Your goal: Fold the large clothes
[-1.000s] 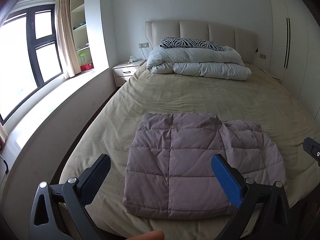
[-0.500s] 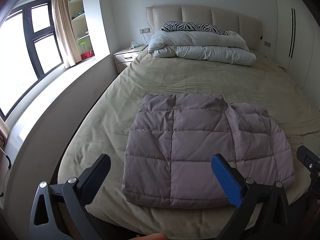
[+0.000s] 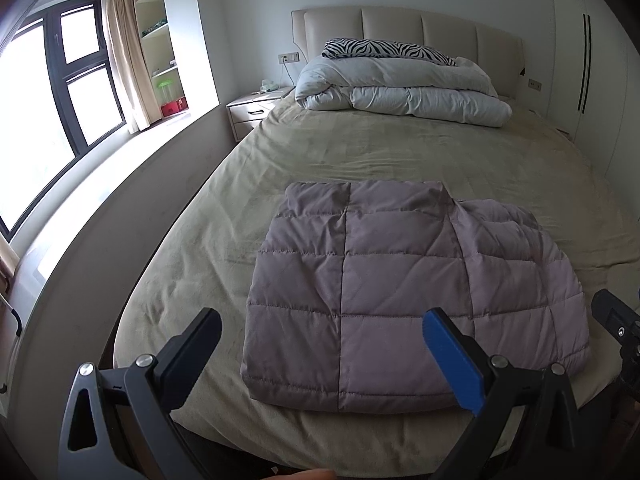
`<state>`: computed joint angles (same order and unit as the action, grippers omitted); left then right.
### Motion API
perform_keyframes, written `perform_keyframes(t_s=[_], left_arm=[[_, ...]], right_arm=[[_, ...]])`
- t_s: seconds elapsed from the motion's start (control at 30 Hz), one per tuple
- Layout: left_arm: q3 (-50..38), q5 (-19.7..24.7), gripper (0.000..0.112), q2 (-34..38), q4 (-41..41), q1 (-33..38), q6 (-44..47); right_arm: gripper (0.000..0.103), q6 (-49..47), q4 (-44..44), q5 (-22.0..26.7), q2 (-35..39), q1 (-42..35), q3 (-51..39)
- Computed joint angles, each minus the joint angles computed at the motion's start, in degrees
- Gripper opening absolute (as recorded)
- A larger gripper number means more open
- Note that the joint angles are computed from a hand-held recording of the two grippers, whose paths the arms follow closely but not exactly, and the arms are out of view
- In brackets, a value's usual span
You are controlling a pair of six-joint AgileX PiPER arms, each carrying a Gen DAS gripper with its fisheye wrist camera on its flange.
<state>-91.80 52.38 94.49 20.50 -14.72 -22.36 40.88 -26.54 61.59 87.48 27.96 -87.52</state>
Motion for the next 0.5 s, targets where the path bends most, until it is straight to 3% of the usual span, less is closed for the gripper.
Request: perform_keyframes(t_s=[0.5], left_arm=[[0.6,-0.19,0.103,0.41,0.11,-0.2,0.01]], right_arm=[[0.103,-0.42,0.39,-0.24,-0.07,-0.15,0.39]])
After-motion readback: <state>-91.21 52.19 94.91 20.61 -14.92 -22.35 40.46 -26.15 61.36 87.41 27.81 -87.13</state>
